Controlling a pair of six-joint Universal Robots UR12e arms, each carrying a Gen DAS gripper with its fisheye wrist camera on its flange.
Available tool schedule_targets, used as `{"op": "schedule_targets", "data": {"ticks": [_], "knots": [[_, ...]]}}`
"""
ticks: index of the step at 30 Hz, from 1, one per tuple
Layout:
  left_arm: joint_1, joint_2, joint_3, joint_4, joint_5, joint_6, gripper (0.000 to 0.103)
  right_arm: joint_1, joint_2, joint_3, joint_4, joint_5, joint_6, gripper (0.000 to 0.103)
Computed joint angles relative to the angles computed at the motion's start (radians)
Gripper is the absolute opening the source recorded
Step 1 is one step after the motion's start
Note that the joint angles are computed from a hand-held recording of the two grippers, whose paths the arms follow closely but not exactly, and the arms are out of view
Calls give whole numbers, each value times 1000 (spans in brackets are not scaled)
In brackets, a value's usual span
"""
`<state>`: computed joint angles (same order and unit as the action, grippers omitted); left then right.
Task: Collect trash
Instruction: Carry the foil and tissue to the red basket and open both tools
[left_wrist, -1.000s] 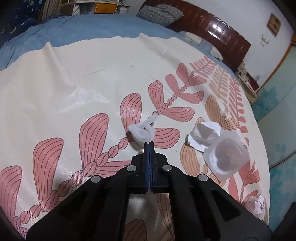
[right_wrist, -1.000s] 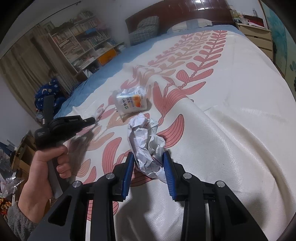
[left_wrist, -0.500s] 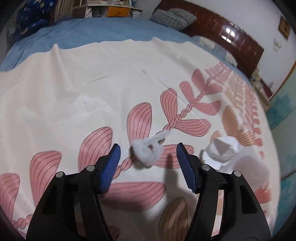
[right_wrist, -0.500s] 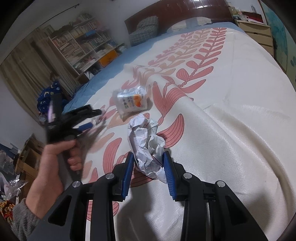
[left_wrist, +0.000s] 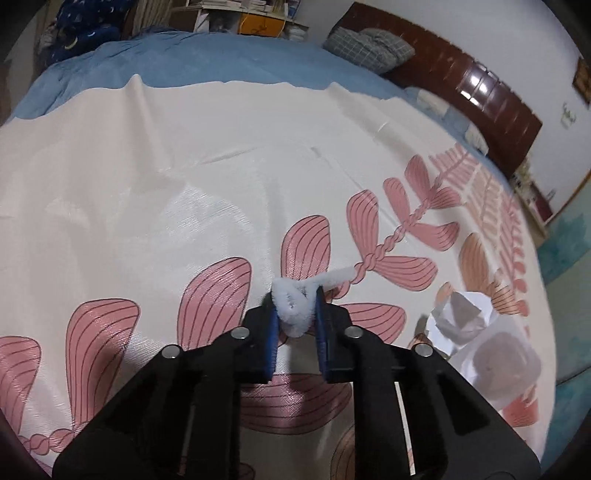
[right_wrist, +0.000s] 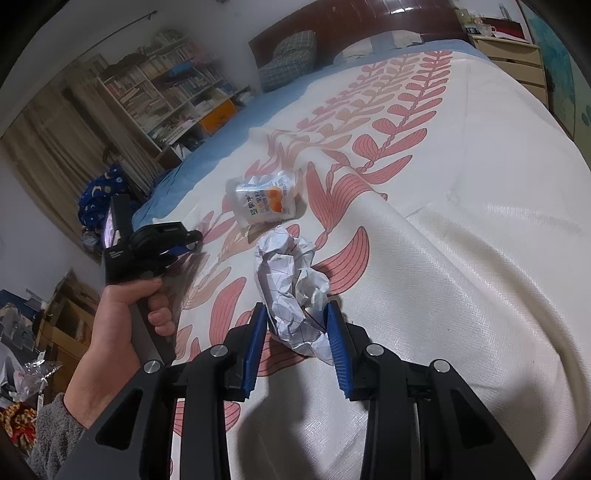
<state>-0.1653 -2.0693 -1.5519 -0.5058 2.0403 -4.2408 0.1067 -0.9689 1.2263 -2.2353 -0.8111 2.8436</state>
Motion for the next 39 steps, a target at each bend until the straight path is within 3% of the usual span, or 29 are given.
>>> {"op": "schedule_targets", "data": {"ticks": [5,13,19,24,27,31,36,39], "knots": [[-27,7,-17,123,37,58,13,-1,0,3,-9,5,5,34],[-113,77,-66,166,49,63,13,-27,-52,61,-85,27,-6,33],[-216,114,-78,176,100,96,13,-132,-190,174,-88,117,-54,33],[-314,107,-39,182,148,105,13,-249,-319,271,-114,169,-230,33],[-364,68,36,181,159,152,13,-334,-371,305,-85,182,-290,33],[-422,-23,190,186,107,260,13,-442,-410,335,-71,117,-331,34],[-473,-194,474,110,-73,415,13,-547,-415,364,-61,-25,-356,34],[-492,-298,647,-12,-201,486,13,-601,-408,387,-29,-125,-351,34]]}}
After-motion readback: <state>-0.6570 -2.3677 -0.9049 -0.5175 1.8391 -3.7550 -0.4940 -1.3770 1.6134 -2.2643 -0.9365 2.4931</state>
